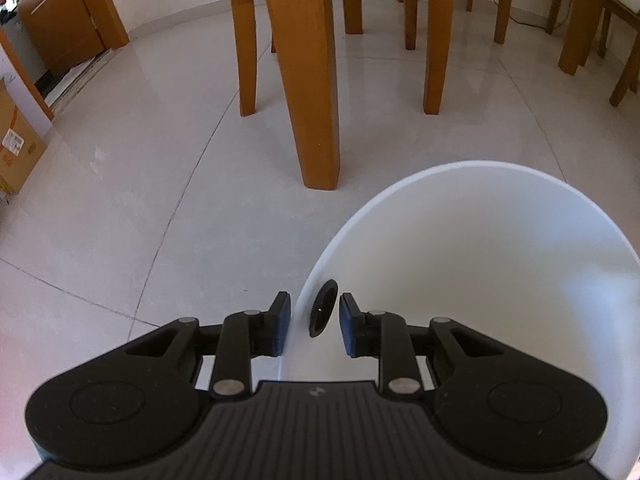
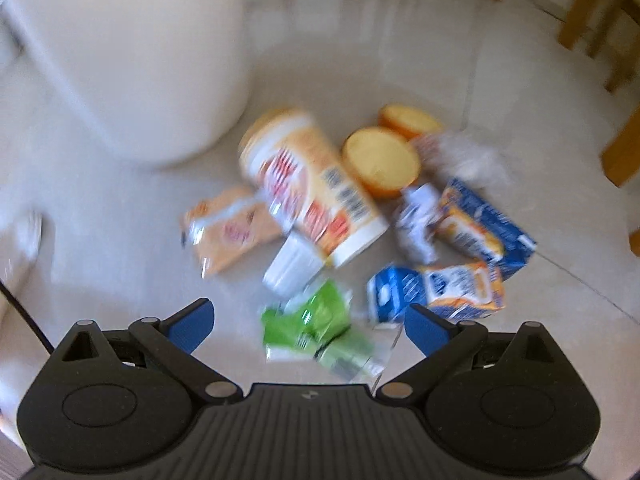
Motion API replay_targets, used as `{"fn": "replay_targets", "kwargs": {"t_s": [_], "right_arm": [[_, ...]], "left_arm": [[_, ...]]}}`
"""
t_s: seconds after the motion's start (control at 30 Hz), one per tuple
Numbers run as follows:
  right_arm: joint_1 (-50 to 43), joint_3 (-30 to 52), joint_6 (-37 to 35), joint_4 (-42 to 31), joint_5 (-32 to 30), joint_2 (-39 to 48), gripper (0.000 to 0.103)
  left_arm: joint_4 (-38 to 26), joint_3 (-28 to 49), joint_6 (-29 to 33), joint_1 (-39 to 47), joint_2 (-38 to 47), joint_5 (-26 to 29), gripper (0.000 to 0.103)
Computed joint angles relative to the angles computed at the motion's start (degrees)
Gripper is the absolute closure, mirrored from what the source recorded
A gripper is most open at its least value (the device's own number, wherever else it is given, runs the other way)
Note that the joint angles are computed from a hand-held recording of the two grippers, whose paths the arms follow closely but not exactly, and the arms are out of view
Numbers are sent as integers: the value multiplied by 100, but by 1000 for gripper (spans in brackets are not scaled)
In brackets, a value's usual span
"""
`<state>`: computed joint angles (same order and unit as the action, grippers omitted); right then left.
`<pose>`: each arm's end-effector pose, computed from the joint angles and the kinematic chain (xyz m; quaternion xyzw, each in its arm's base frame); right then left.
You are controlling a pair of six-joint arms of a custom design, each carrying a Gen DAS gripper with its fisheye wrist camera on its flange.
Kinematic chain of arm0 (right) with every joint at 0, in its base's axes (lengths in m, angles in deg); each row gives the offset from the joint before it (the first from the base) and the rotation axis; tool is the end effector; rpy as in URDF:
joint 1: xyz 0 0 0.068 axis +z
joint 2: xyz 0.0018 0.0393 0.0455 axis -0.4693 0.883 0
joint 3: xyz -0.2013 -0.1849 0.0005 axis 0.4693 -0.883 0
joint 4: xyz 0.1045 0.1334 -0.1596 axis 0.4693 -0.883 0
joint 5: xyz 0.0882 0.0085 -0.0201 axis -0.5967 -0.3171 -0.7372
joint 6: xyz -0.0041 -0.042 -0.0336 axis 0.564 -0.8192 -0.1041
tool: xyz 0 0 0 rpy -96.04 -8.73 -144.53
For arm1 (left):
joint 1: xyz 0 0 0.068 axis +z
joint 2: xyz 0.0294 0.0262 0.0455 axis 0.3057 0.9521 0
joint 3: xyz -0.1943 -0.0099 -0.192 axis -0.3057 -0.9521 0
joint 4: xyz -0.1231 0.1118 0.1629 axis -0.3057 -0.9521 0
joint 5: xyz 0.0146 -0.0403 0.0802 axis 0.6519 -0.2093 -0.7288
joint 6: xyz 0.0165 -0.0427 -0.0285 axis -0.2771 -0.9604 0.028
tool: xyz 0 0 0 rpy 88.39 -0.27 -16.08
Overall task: Collect trash
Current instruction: 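Grasp the green wrapper with the right gripper while the left holds the bin rim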
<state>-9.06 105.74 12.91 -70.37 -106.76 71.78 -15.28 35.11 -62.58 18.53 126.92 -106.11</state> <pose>0.1613 0.0715 0.2150 -0.5227 0.8180 0.1953 0.1394 0.1907 0.0137 0.4237 -0.1716 0.9468 0.1263 0.2412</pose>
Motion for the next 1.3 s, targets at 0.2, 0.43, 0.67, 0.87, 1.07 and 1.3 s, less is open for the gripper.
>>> {"fn": "replay_targets", "kwargs": {"t_s": [0.2,0.43,0.67,0.87,1.07,1.3], "right_arm": [[397,-678,-972,604,328,15,9],[861,-1406,-1779,2003,913,618,19],[941,-1293,-1999,1915,746,857,42],[935,-1023,-1616,1433,789,1052,62],[589,-684,-1600,543,675,788,62],[-11,1010,-1293,-1497,414,890,62]], "left_arm": [[72,-57,17,67,-39,82,79],[108,-46,30,145,-24,182,78],[143,-92,67,159,-24,212,78],[125,-40,84,289,-13,371,78],[143,-72,152,387,-54,529,78],[101,-34,296,603,-54,835,78]]}}
